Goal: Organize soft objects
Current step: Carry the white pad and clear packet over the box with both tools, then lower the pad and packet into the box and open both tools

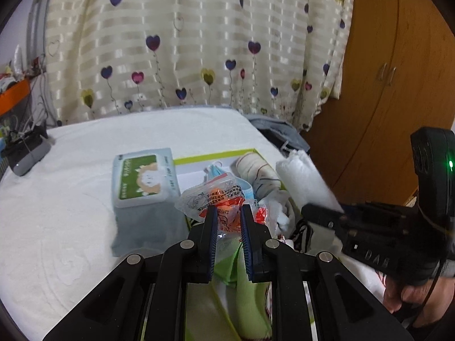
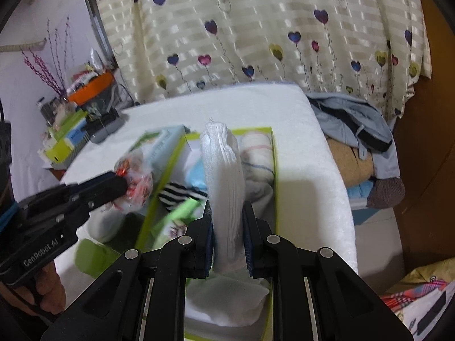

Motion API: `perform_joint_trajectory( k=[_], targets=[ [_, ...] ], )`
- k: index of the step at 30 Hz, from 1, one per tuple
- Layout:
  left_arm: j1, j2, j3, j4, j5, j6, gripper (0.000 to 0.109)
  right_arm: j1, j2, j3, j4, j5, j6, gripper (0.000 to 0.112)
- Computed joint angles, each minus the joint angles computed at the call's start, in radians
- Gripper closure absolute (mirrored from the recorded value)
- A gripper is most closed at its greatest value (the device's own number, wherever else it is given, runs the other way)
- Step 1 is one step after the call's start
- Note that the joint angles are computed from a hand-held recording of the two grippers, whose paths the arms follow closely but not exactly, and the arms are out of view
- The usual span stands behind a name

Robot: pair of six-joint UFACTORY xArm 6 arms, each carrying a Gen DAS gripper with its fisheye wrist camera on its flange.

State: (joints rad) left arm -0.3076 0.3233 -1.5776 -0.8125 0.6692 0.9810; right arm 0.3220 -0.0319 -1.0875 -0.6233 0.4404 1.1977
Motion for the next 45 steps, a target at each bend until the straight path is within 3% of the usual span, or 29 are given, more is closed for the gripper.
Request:
perform_joint_trajectory(
  k=[9,13,14,17,25,30,34,45],
  targets=[
    [-0.034,0.065,-0.055,0.086,0.007,-0.076,0.093,0.000,0.016,0.037,0.125,-0.034,-0.121,0.088],
    [-0.034,0.086,-0.079,0.096,0.029,-0.090,0.093,0.001,-0.006,0.061,0.106,-0.041,-0.107,0.067],
    [-0.035,0.086,-0.079,0.095,0.033,-0.089,0.093,0.003,-0.013,0.068,0.093,-0.051,-0.098,0.066],
    [-0.037,0.099,-0.092,0.107,0.047,-0.105,0.093,0.007,-0.028,0.078,0.066,-0.067,-0.079,0.066],
    [-0.026,0.098,-0.103,0.082,0.094,-0.109,0.071,-0.010,-0.069,0.113,-0.026,-0.121,0.027,0.066],
    [-0.020,0.077,-0.082,0.071,0.086,-0.105,0.070,-0.009,-0.087,0.123,-0.075,-0.141,0.082,0.066],
    [-0.013,0.028,-0.027,0.058,0.069,-0.087,0.070,0.013,-0.104,0.119,-0.120,-0.111,0.126,0.066],
    [0.023,-0.194,0.232,-0.031,-0.024,0.031,0.070,0.154,-0.150,0.090,-0.225,0.109,0.238,0.066]
  ],
)
